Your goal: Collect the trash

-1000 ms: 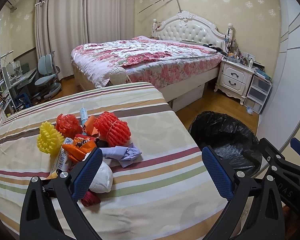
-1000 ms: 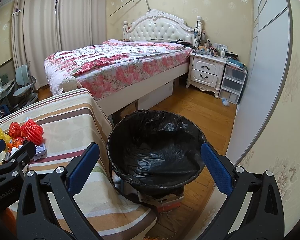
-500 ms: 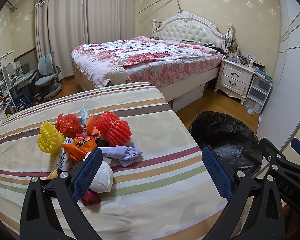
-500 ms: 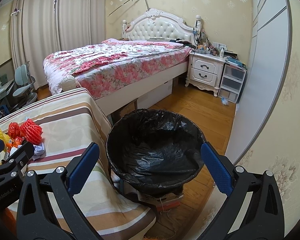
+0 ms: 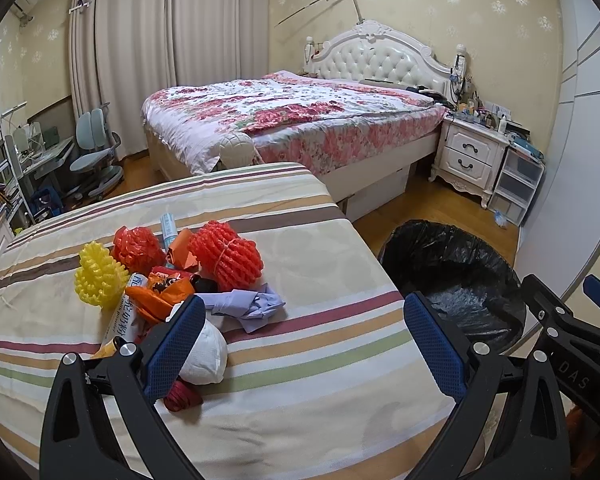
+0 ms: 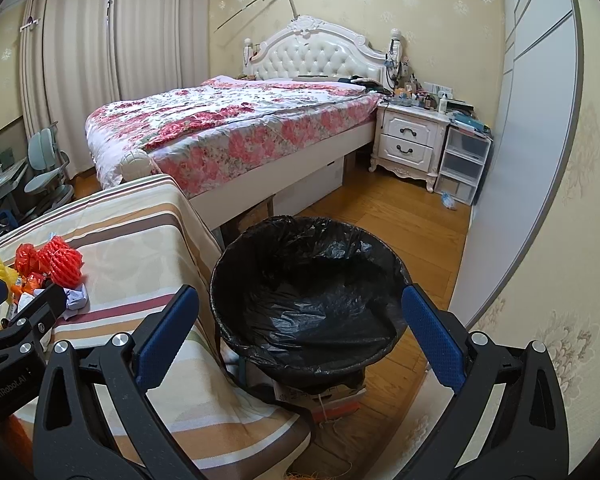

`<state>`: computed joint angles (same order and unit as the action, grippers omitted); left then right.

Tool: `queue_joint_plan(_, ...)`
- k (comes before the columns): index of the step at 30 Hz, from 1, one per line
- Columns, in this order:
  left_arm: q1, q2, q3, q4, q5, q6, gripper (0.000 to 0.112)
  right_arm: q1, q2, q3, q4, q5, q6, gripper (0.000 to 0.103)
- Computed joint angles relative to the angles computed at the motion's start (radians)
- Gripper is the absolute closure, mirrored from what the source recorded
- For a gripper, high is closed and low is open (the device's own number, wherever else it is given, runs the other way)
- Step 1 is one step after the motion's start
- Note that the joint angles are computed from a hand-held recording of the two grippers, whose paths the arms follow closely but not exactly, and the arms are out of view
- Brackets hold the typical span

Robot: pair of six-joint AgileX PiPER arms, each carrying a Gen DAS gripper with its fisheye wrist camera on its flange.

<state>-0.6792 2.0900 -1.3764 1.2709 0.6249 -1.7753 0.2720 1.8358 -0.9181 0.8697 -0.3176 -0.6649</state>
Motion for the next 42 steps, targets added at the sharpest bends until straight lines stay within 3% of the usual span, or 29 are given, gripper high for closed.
queue_joint_plan(20,-0.002,0.000,0.004,0.003,-0.001,-0.005,0.015,-0.003,0.002,0.001,0.000,0.004,0.002,0.004)
queue_joint_plan(29,-0.002,-0.008,0.016,0.009,-0.011,-0.009,0.015,-0.007,0.016,0.034,-0.087,-0.005,0.092,0.004)
queue_joint_plan(36,0.009,-0.066,0.095,0.022,-0.020,-0.009,0.016,0.027,-0.011,0.011,0.047,0.040,-0.051,0.004)
queue_joint_plan(42,0.023,-0.145,0.244,0.114,0.020,-0.110,0.016,0.076,-0.022,0.002,0.126,0.064,-0.131,0.006)
